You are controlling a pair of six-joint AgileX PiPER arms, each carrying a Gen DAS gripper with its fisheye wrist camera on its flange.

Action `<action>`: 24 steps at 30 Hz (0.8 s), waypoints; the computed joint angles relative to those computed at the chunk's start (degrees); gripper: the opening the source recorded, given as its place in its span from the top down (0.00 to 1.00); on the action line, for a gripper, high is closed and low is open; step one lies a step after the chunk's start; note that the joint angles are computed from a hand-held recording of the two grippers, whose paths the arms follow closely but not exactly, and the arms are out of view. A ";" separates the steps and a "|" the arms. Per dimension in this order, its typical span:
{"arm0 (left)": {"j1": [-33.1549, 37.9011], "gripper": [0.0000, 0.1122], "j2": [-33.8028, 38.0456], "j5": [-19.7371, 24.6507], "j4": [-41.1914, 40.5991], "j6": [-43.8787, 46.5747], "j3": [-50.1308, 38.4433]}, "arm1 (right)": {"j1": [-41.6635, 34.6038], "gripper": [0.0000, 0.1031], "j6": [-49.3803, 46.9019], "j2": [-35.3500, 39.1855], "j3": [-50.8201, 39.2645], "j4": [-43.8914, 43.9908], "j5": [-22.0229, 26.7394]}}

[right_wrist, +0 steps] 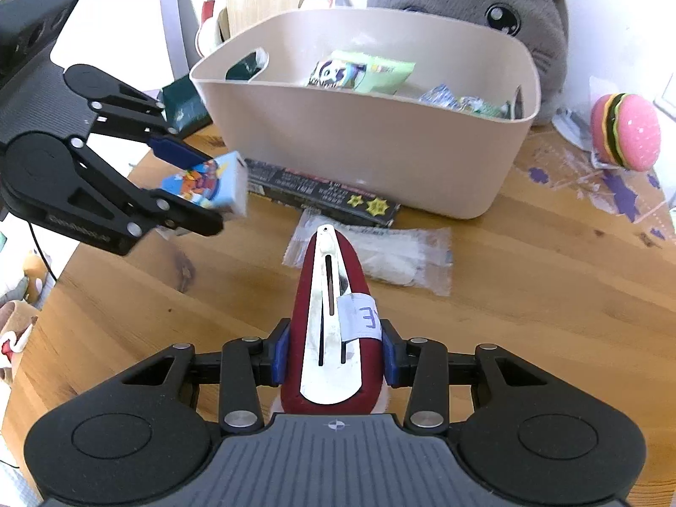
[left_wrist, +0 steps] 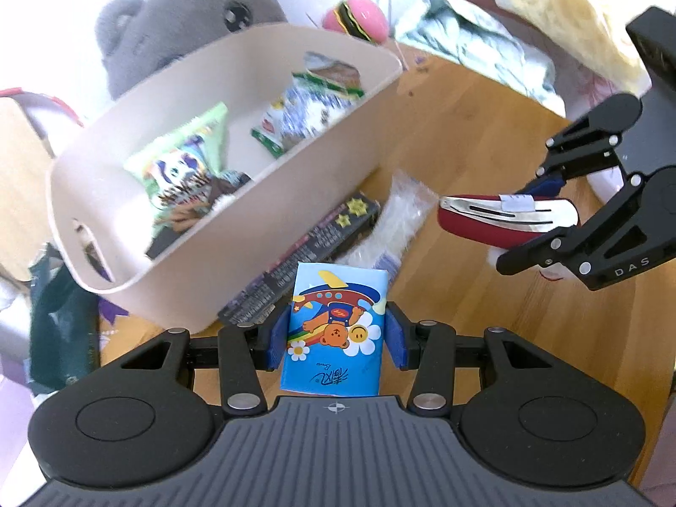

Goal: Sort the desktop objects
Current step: 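Lift the tissue pack and red hair clip and carry them over the basket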

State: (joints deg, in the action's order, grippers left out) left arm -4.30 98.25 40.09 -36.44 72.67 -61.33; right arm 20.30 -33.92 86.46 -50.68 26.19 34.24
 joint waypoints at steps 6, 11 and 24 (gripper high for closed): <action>0.87 0.57 -3.99 0.43 -0.67 -2.90 -0.30 | -3.92 0.62 -2.96 -3.38 -0.02 2.65 2.13; 0.45 0.57 -5.62 -0.30 0.36 -6.29 -2.67 | -7.43 0.62 -5.66 -4.21 -2.19 5.17 3.51; -1.39 0.57 -3.63 -3.48 1.18 -14.83 -13.02 | -13.72 0.62 -11.99 -1.76 -13.19 10.13 5.82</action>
